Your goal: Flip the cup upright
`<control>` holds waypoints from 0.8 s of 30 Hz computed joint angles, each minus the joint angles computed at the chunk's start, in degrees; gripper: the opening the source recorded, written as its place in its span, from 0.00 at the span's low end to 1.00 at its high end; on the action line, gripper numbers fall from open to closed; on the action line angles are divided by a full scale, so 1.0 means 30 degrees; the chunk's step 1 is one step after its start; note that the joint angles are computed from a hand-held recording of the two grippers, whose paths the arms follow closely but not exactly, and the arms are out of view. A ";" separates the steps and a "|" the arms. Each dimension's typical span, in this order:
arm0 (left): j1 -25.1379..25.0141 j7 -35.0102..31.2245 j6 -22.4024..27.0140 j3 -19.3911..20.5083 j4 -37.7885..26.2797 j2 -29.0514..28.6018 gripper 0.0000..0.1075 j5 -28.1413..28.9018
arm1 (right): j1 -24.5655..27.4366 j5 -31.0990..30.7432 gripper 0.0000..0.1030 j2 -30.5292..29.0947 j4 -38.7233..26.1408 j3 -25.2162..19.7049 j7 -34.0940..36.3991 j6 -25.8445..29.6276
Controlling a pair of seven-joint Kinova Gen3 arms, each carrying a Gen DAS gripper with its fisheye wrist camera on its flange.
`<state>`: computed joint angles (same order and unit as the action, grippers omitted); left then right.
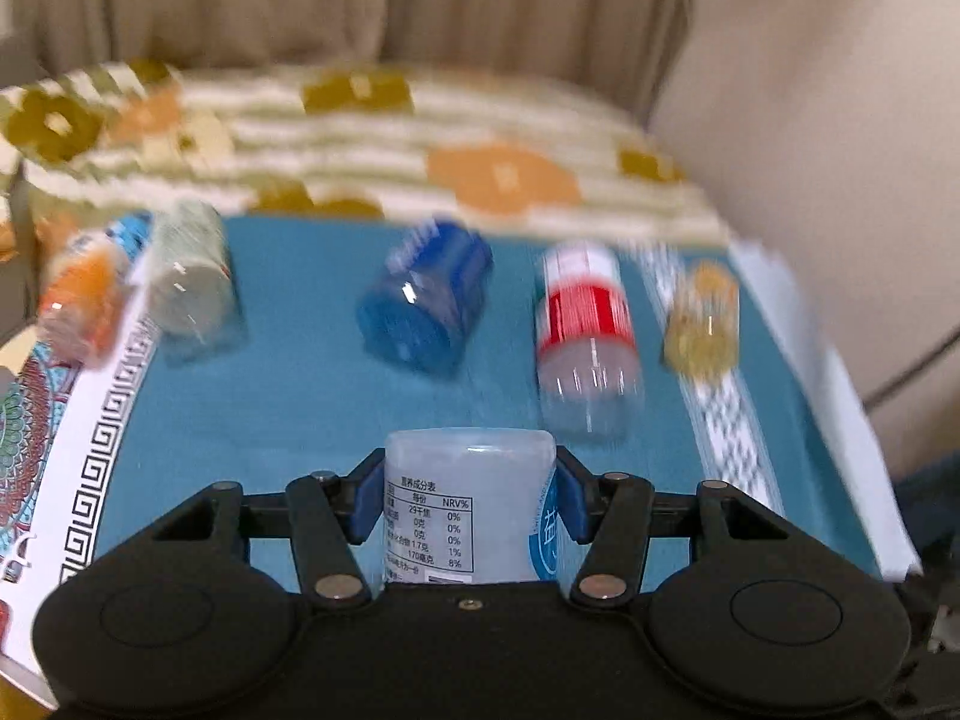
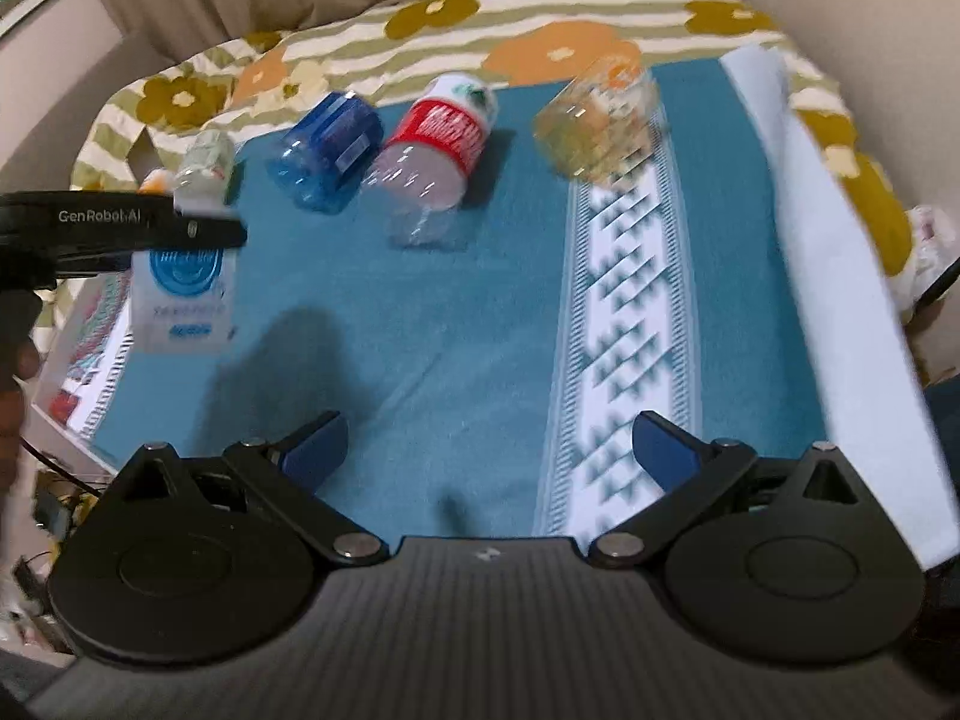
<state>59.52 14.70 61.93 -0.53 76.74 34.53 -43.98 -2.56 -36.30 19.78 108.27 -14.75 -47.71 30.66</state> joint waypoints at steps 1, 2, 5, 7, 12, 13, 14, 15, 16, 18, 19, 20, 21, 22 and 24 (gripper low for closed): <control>0.0885 0.0777 0.0073 -0.0885 0.0193 0.0201 0.56 -0.0466 | 0.0104 -0.0238 1.00 0.0127 -0.0090 -0.0076 -0.0085 0.0354; 0.1770 0.1553 0.0182 -0.1770 0.0298 0.0491 0.56 -0.0815 | 0.0148 -0.0476 1.00 0.0233 -0.0159 -0.0090 -0.0275 0.0691; 0.4043 0.3884 -0.0217 -0.4424 0.0813 0.1613 0.56 -0.1714 | -0.0003 -0.0997 1.00 0.0276 0.0169 -0.0149 -0.0476 0.0461; 0.4820 0.5437 -0.0515 -0.5285 0.1129 0.2442 0.57 -0.2622 | -0.0561 -0.0562 1.00 0.0136 0.0498 -0.0026 -0.0704 -0.0281; 0.3592 0.8300 0.1482 -0.2525 0.1261 0.3766 0.57 -0.6147 | -0.1036 0.0372 1.00 -0.0384 0.1972 -0.0944 0.0076 -0.3417; 0.3412 0.8702 0.1873 -0.2083 0.1293 0.3982 0.57 -0.6714 | -0.1001 0.0515 1.00 -0.0430 0.2224 -0.1202 0.0210 -0.3936; 0.3509 0.9061 0.2113 -0.1994 0.1334 0.4215 0.57 -0.7063 | -0.1048 0.0767 1.00 -0.0439 0.2412 -0.1359 0.0207 -0.4376; 0.3596 0.9316 0.2254 -0.2018 0.1320 0.4413 0.58 -0.7326 | -0.1105 0.1048 1.00 -0.0427 0.2512 -0.1456 0.0064 -0.4641; 0.3671 0.9512 0.2338 -0.1998 0.1362 0.4541 0.58 -0.7562 | -0.1157 0.1328 1.00 -0.0391 0.2584 -0.1533 -0.0139 -0.4815; 0.3747 0.9586 0.2527 -0.1895 0.1306 0.4813 0.58 -0.7911 | -0.1127 0.1747 1.00 -0.0303 0.2676 -0.1768 -0.0566 -0.5000; 0.3753 0.9467 0.2591 -0.1791 0.1295 0.4930 0.58 -0.7984 | -0.1022 0.1889 1.00 -0.0238 0.2699 -0.1962 -0.0690 -0.5065; 0.3715 0.9236 0.2665 -0.1685 0.1192 0.4992 0.59 -0.7986 | -0.0855 0.1984 1.00 -0.0177 0.2743 -0.2221 -0.0729 -0.5171; 0.3776 0.9158 0.2826 -0.1669 0.1098 0.5073 0.59 -0.8007 | -0.0782 0.2116 1.00 -0.0146 0.2799 -0.2384 -0.0830 -0.5327; 0.3777 0.8990 0.2929 -0.1616 0.1032 0.5091 0.59 -0.7978 | -0.0818 0.2300 1.00 -0.0151 0.2857 -0.2444 -0.1025 -0.5484; 0.3735 0.8568 0.2991 -0.1477 0.1001 0.5048 0.60 -0.7879 | -0.0934 0.2725 1.00 -0.0164 0.2939 -0.2497 -0.1478 -0.5719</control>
<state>70.73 40.41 70.90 -4.96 79.74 49.68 -67.62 -5.36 -28.12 19.29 117.09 -22.24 -52.14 13.50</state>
